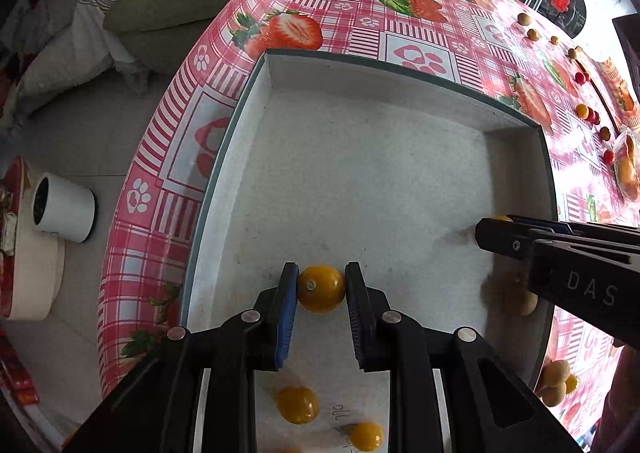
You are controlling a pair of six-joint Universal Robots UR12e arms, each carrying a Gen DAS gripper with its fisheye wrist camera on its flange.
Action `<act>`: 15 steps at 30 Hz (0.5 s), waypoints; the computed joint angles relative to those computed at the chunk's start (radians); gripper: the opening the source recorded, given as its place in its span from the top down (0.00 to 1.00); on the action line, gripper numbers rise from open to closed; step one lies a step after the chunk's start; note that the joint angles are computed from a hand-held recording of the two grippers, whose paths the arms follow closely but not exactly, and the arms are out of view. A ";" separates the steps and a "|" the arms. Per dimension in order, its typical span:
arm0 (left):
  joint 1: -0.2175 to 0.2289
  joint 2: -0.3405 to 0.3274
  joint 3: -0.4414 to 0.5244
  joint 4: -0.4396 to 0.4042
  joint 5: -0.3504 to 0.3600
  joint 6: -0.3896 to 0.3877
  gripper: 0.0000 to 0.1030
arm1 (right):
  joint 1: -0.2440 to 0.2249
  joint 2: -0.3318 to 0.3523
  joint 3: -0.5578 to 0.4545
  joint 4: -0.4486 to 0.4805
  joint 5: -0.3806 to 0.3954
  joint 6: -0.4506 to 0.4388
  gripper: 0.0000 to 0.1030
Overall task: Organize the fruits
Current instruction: 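Carry both yellow tomatoes over the white tray and open both grippers, then move both grippers back over the brown fruits and yellow tomatoes on the tablecloth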
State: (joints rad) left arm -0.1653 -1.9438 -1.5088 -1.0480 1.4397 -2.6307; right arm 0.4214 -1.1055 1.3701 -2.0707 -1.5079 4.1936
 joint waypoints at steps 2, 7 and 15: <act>-0.004 0.001 -0.003 0.015 0.021 -0.004 0.32 | -0.007 -0.001 0.004 -0.015 0.022 0.003 0.72; -0.007 0.015 -0.018 0.047 0.030 0.012 0.27 | -0.008 -0.043 0.053 -0.108 0.029 0.026 0.38; -0.017 0.061 -0.053 0.024 0.011 0.067 0.27 | 0.017 -0.152 0.160 -0.122 -0.044 0.122 0.35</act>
